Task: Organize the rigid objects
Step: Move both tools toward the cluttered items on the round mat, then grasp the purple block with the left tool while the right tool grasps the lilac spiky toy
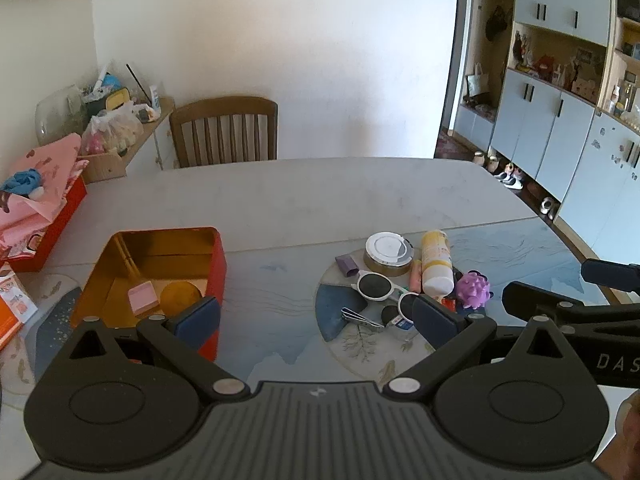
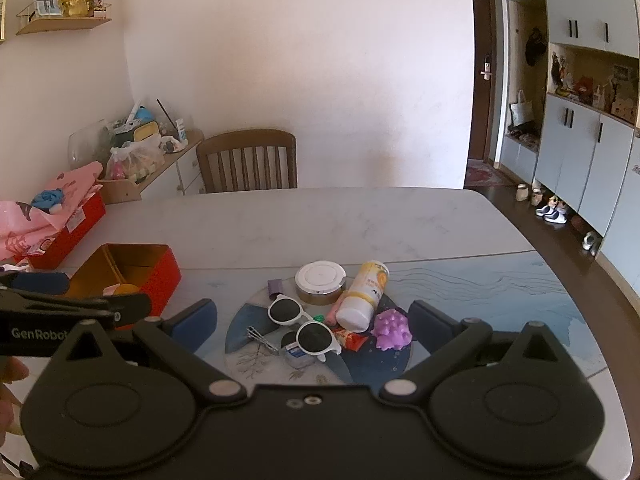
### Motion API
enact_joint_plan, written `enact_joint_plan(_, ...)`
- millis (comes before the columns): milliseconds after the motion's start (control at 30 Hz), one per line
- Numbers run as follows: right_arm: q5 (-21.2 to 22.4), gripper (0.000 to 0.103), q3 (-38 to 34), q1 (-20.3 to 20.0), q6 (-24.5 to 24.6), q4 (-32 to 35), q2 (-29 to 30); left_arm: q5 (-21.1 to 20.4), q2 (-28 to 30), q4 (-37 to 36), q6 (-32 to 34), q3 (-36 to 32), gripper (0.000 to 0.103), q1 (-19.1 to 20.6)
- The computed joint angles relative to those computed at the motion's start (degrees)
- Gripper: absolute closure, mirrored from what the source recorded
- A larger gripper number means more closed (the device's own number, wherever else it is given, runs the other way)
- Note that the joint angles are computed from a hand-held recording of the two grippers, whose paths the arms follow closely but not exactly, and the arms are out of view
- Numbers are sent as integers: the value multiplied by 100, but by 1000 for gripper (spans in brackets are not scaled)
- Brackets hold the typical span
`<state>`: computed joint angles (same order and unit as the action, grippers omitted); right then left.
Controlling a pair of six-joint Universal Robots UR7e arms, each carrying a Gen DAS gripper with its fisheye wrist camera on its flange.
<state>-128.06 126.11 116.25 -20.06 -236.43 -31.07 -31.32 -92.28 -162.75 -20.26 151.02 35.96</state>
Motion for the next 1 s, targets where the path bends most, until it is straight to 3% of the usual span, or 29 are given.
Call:
enact_joint_plan(367, 399, 3, 24, -551, -119, 458, -301, -373, 1116, -1112, 619, -372, 0, 515)
enact_joint_plan(600, 548, 6, 42, -1088, -118, 962, -488, -532, 1697, -1402, 896, -622, 0, 898)
enact_joint_plan(767, 642, 8, 33, -1408, -316, 1228, -551, -825, 2099, -1642, 966, -811, 0, 1224)
enact_joint_plan(1000, 725, 18, -136, -1669, -812, 1466, -527, -738, 2670, -2106, 1108, -1107, 1, 1471)
